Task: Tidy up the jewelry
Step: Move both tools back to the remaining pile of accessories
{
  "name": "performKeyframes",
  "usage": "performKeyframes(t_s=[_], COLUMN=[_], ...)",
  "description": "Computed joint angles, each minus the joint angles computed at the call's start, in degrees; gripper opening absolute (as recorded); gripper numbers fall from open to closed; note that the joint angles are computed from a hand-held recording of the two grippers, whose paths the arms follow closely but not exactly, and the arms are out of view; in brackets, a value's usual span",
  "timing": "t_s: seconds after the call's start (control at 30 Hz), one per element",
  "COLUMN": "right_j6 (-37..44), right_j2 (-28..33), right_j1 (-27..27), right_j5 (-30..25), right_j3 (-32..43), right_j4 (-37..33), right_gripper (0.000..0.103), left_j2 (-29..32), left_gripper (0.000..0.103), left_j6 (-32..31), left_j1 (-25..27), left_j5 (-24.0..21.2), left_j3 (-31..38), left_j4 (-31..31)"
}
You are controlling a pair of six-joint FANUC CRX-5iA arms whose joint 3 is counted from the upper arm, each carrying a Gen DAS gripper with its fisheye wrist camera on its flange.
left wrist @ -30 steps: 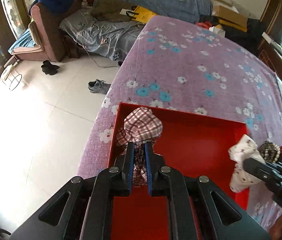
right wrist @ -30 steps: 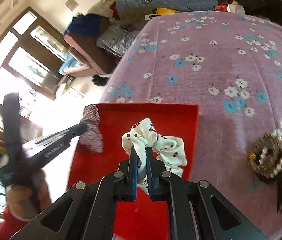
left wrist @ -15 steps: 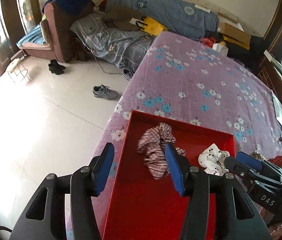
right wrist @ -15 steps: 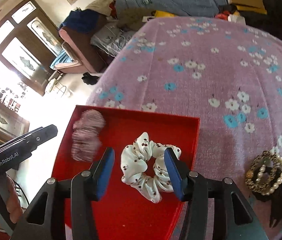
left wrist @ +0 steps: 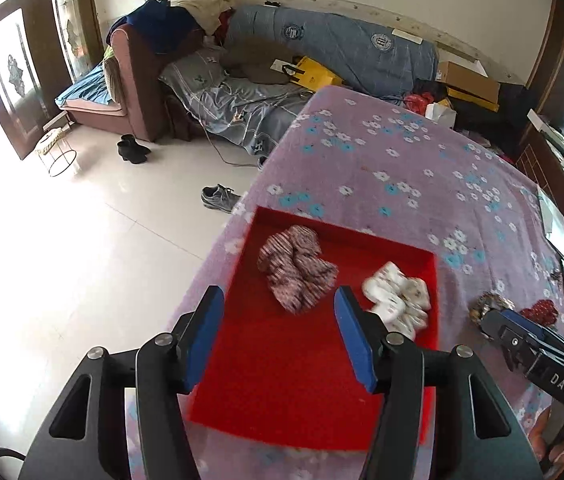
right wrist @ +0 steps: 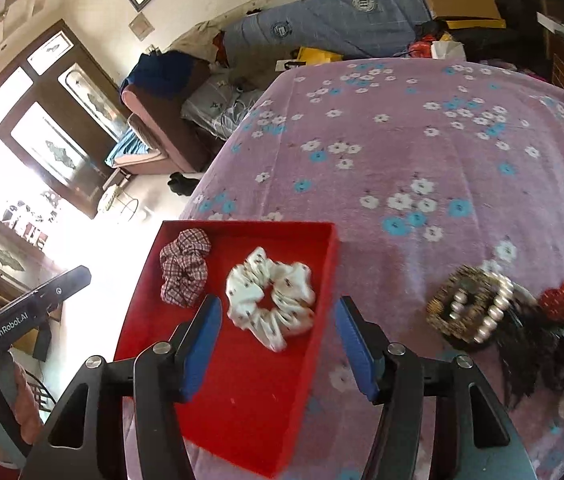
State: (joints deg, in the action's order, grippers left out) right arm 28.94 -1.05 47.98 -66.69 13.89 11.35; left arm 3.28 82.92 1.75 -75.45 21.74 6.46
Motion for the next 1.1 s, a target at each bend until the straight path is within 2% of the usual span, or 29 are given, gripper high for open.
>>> performKeyframes(t_s=[0.33,0.7,0.93,1.1], right_j6=[-7.13,-23.28,-26.45,-23.73], right_j2=[-15.21,-33.02,-38.16,-38.78], right_j1=[5.10,8.85,9.55,7.55], right_j5=[-6.59,-17.89,-20.72,-19.71], right_j3=[-14.87,-29.35,-32.95,-33.40], right_j4=[7.90,11.85,11.83,10.77], right_gripper=[0.066,0.066,0.066,0.066], left_j2=[-2.99,-1.09,2.02,5.04], left_gripper=[0.059,0.059,0.059,0.059], left_j6=[4.21,6.76,7.45,7.09], left_j1=[-9.14,-17.31,-22.02,-25.12], left_j5=[-0.34,-1.30,-0.27,0.33], left_j3=[-2.80,-2.37,-3.50,-3.63], left_j4=[-1.65,-1.88,1.05,3.66])
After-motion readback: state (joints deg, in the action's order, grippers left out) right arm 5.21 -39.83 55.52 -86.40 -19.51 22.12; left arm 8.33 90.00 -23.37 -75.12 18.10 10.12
